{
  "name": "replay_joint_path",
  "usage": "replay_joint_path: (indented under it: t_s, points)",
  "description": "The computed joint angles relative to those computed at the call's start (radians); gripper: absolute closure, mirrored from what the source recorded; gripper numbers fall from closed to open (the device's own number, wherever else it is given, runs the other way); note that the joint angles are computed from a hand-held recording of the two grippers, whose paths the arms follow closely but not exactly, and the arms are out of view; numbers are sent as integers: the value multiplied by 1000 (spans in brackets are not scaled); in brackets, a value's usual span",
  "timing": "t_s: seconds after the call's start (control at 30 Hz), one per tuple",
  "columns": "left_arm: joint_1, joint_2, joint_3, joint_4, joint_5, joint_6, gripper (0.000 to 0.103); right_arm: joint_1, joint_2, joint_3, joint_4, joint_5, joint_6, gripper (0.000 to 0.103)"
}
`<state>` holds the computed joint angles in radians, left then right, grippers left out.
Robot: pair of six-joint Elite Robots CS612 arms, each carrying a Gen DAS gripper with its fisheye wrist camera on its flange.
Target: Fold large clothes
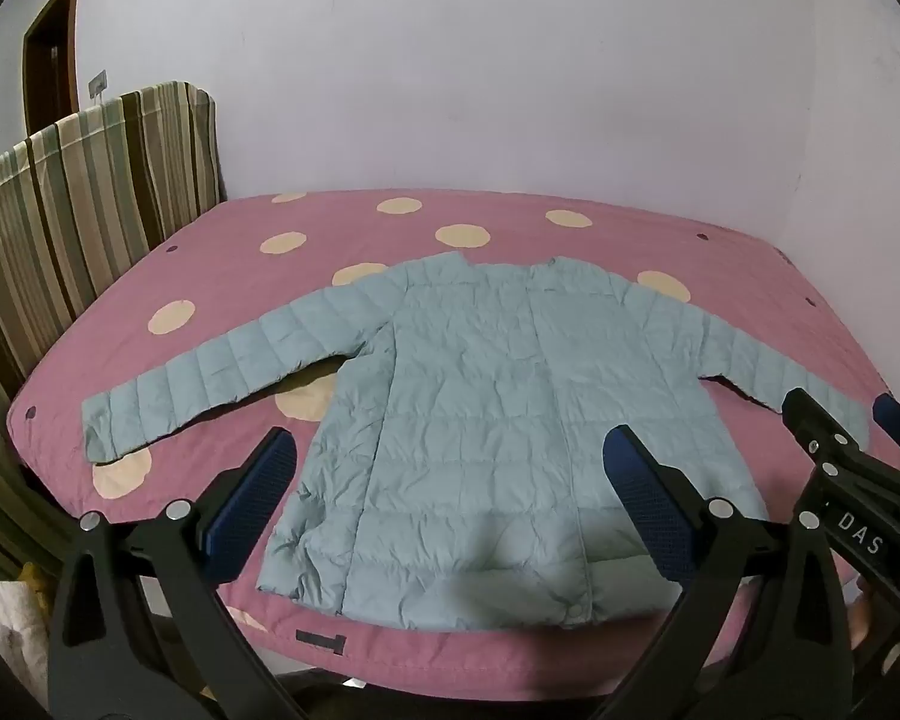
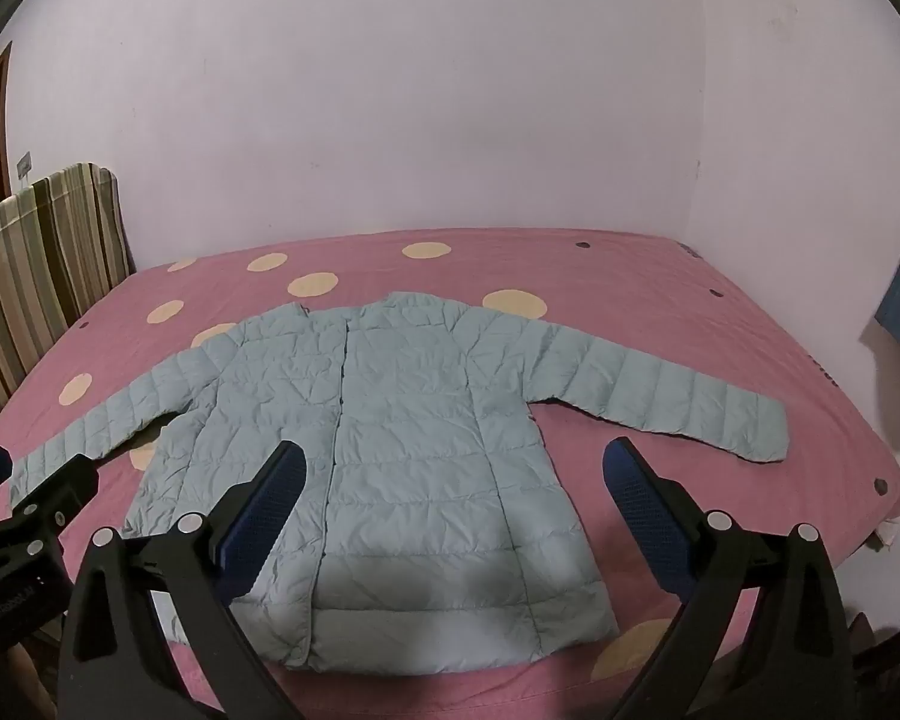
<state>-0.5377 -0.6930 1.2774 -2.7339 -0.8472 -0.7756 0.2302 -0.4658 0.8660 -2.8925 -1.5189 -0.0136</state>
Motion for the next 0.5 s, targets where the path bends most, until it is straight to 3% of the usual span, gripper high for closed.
replay_joint_path:
  t_s: [0.5]
  points:
    - [1,-1,0,5,-8,-5,2,0,-2,1,1,1,-1,4]
